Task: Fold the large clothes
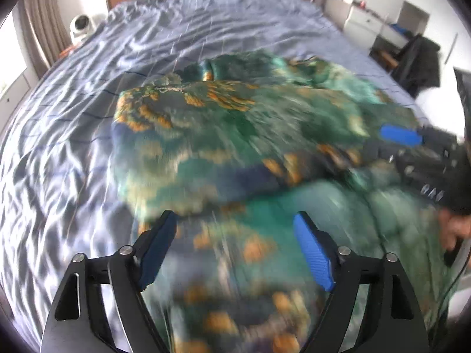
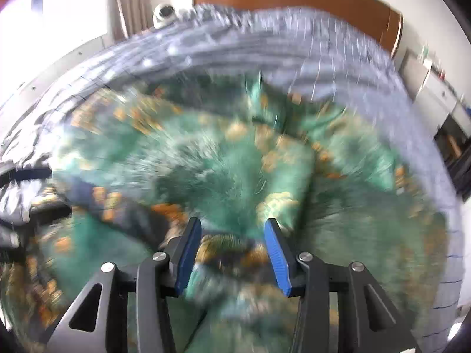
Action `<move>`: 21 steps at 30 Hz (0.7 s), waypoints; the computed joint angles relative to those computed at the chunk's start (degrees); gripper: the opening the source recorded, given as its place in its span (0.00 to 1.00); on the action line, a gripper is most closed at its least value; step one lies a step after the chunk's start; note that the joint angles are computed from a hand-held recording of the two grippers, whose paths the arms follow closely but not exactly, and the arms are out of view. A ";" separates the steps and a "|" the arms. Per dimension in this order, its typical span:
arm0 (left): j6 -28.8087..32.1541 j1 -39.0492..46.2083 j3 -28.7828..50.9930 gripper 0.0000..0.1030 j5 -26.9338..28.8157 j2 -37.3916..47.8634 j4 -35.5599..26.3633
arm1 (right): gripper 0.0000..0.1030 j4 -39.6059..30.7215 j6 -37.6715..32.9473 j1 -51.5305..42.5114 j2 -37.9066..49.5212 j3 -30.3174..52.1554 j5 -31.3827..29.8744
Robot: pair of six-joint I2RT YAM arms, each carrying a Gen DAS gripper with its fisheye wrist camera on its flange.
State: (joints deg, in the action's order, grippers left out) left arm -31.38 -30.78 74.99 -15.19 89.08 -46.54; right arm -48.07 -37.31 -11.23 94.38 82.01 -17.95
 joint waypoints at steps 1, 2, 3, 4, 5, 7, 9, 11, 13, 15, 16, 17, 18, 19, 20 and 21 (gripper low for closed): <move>-1.69 -2.77 -2.17 0.84 -1.73 -3.04 0.13 | 0.53 -1.34 -1.78 -1.55 -2.20 -0.32 -2.01; -2.71 -4.44 -3.27 0.85 -2.78 -4.68 0.15 | 0.67 -2.92 -4.32 -4.14 -5.43 -1.20 -4.46; -4.17 -6.85 -4.44 0.87 -4.27 -6.41 -0.03 | 0.79 -3.93 -6.24 -6.27 -7.74 -2.05 -5.90; -6.19 -9.73 -5.14 0.87 -6.33 -7.72 -1.05 | 0.80 -5.20 -9.32 -10.01 -11.27 -3.87 -8.24; -7.73 -11.73 -5.22 0.87 -7.94 -8.27 -2.20 | 0.80 -6.43 -11.56 -12.57 -12.94 -4.73 -9.69; -11.49 -16.10 -5.27 0.87 -11.34 -9.09 -4.36 | 0.80 -10.65 -17.62 -19.31 -15.74 -6.43 -12.33; -15.26 -19.60 -5.64 0.87 -13.23 -10.07 -5.63 | 0.80 -13.94 -23.13 -25.54 -17.34 -8.03 -13.99; -18.85 -22.58 -5.81 0.87 -15.01 -10.66 -6.71 | 0.80 -15.08 -26.35 -30.02 -18.48 -9.69 -14.41; -21.36 -24.51 -5.64 0.87 -16.35 -10.76 -7.73 | 0.80 -16.59 -29.48 -34.42 -19.09 -11.03 -15.35; -24.28 -26.27 -5.53 0.87 -17.39 -10.87 -9.09 | 0.80 -18.57 -32.09 -37.79 -19.37 -11.64 -16.10; -24.98 -26.63 -5.76 0.87 -17.04 -11.07 -9.29 | 0.80 -19.81 -33.79 -39.49 -19.53 -11.85 -16.70; -25.83 -27.00 -6.02 0.87 -16.74 -11.14 -9.64 | 0.80 -20.93 -35.34 -40.92 -19.69 -11.91 -17.25; -26.69 -27.43 -6.18 0.87 -16.90 -10.96 -10.32 | 0.80 -22.30 -37.42 -42.73 -19.99 -11.99 -18.14; -27.31 -27.84 -6.27 0.87 -17.05 -10.71 -11.04 | 0.80 -22.97 -38.58 -43.71 -20.42 -12.25 -18.71; -28.02 -28.23 -6.25 0.87 -17.11 -10.31 -12.21 | 0.80 -23.88 -40.16 -45.08 -20.68 -12.30 -19.25; -28.96 -28.81 -6.26 0.87 -17.45 -10.03 -13.43 | 0.80 -24.58 -41.61 -46.27 -20.88 -12.41 -19.55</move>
State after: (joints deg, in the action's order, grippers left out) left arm -60.34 -59.58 68.72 -32.65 79.05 -59.97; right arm -72.65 -78.91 -57.51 73.50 69.60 -37.51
